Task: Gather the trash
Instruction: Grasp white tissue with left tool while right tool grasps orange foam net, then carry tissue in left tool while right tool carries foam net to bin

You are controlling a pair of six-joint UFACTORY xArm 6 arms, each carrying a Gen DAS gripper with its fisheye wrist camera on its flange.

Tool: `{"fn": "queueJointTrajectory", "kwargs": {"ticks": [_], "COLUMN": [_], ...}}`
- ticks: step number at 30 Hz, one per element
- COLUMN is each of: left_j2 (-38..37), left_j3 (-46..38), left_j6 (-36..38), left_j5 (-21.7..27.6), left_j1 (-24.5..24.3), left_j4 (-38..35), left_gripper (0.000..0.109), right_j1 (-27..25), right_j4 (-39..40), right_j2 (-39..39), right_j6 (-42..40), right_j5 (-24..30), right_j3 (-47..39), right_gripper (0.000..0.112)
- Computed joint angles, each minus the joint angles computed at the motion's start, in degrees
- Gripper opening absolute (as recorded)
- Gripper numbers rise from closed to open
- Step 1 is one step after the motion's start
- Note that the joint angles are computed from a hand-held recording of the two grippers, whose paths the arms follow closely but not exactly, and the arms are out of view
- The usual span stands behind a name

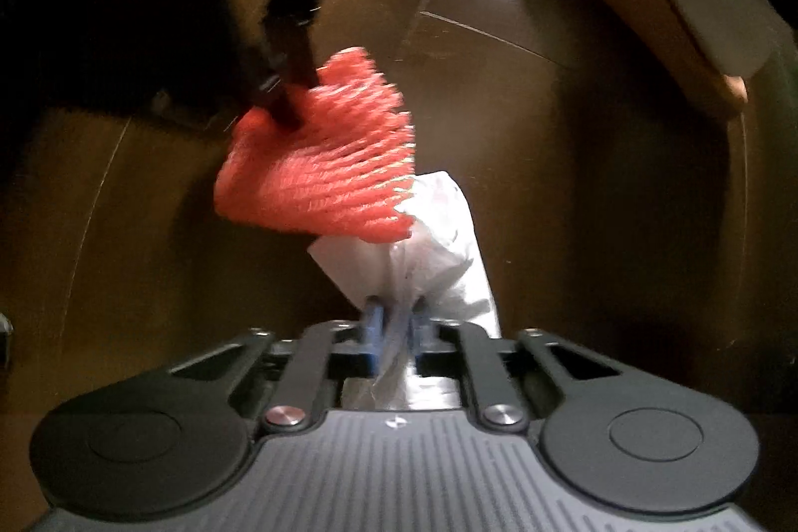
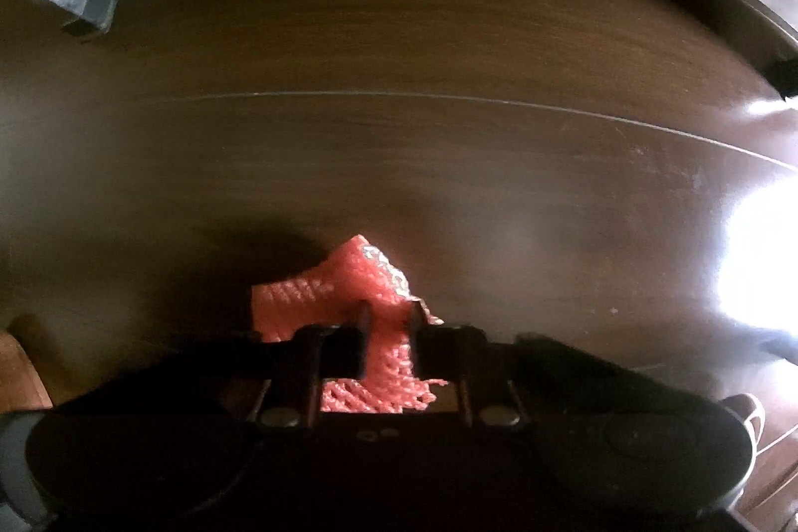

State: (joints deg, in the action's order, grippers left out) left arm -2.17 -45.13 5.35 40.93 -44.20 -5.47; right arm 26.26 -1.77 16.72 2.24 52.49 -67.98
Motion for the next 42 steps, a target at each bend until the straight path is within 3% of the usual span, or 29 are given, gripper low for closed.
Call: {"fn": "queueJointTrajectory", "kwargs": {"ticks": [8, 14, 23, 31, 35, 38, 42], "left_j2": [-3.6, -8.5, -12.1, -7.8, -4.8, 0.1, 11.9], "left_j3": [-1.4, -5.7, -20.9, -42.3, -53.6, -66.2, -89.3], "left_j6": [0.6, -1.0, -5.4, -13.9, -20.3, -21.4, -21.8], "left_j5": [3.0, 9.5, 20.0, 27.6, 31.9, 36.3, 43.6], "left_j1": [2.3, 5.2, 6.1, 4.2, 0.3, -2.3, -6.4], "left_j4": [-0.5, 0.8, 4.2, 10.4, 15.5, 18.8, 23.2], "left_gripper": [0.003, 0.003, 0.003, 0.003, 0.003, 0.003, 0.003], "right_j1": [-4.3, -5.5, -5.8, -10.4, -12.3, -13.3, -16.7], "right_j4": [0.1, -1.6, -1.3, 0.6, 0.6, 0.9, 2.8], "right_j2": [-3.4, -9.1, -21.6, -30.1, -34.2, -36.4, -38.3], "right_j6": [4.3, 7.4, 2.7, -0.2, -1.7, -2.0, -4.4], "right_j5": [2.9, 6.9, 11.4, 13.6, 14.5, 15.1, 15.4], "right_j3": [-2.8, -6.2, -12.0, -19.5, -23.2, -25.7, -29.8], "right_gripper": [0.007, 0.006, 0.006, 0.006, 0.006, 0.006, 0.006]}}
